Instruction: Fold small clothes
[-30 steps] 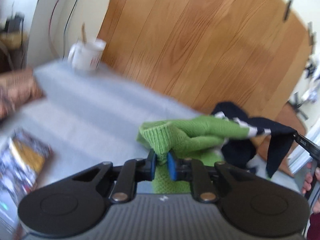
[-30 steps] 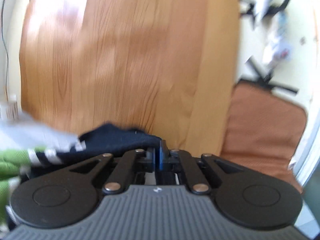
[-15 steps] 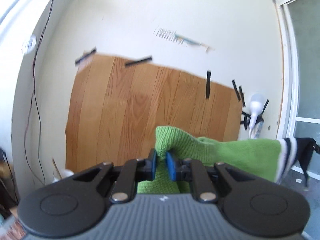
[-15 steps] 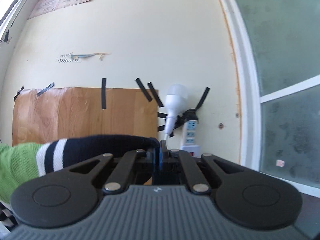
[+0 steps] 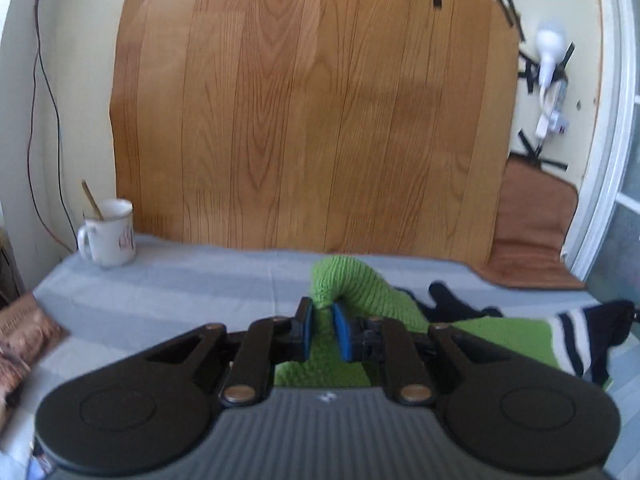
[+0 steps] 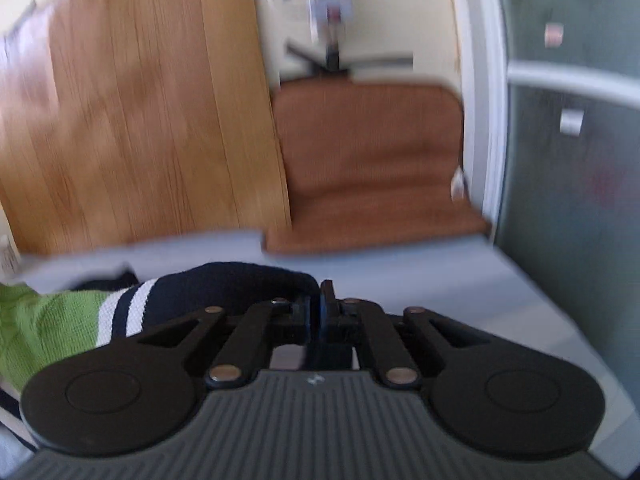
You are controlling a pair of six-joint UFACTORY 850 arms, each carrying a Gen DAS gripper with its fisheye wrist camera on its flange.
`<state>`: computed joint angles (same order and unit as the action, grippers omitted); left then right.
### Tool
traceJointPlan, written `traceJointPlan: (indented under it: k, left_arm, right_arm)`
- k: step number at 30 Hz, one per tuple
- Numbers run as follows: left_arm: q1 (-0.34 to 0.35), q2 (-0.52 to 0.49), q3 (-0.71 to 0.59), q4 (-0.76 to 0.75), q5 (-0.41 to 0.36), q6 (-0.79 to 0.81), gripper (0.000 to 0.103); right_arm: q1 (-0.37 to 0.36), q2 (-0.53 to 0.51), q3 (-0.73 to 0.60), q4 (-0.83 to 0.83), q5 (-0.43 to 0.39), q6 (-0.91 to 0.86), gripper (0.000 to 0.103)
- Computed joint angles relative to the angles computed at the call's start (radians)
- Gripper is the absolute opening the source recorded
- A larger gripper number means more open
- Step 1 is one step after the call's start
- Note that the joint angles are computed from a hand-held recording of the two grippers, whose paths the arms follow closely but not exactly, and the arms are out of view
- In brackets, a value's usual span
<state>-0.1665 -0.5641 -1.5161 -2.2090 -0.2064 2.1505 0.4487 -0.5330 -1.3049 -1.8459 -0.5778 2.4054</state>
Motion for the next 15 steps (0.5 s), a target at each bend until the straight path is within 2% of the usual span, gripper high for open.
traceJointPlan:
  k: [1,2,3,5,6,7,8,10,12,15]
  left_arm:
    - [-0.001,-0.009,-0.003,0.004,0.006,-0.006,0.012]
    - [0.000,-0.013,-0.002,0.005,0.010,-0.007,0.013]
    - [0.001,-0.014,0.001,-0.005,0.009,0.007,0.013]
    - [0.007,-0.014,0.002,0.016,0.002,-0.001,0.015]
    - [0.010,-0.015,0.001,0.024,0.000,-0.004,0.017]
    - [0.013,-0.014,0.000,0.028,-0.005,-0.004,0.017]
    - [0.016,-0.014,0.001,0.021,-0.012,0.009,0.021]
    - [0.020,-0.013,0.008,-0.021,-0.020,0.060,0.032]
    - [0.020,-0.011,0.007,-0.019,-0.015,0.057,0.056]
    - [0.030,-0.012,0.009,-0.032,-0.026,0.081,0.065]
  right_arm:
    - [-0.006,-0.006,-0.005,0.026,0.021,-0.013,0.016]
    - [-0.014,0.001,0.002,0.011,0.058,0.014,0.026]
    - [-0.019,0.007,0.006,-0.025,0.085,0.048,0.031]
    - [-0.014,0.029,0.015,-0.135,0.105,0.117,0.052]
    - [-0.008,0.030,0.006,-0.184,0.112,0.129,0.057]
    - [-0.002,0.020,-0.017,-0.231,0.125,0.125,0.068]
    - [0.004,0.003,-0.049,-0.257,0.140,0.103,0.077]
    - [0.016,-0.039,-0.117,-0.304,0.178,0.068,0.086]
    - [0.020,-0.107,-0.221,-0.310,0.249,0.008,0.087]
    - [0.019,-0.201,-0.356,-0.373,0.353,0.009,0.087]
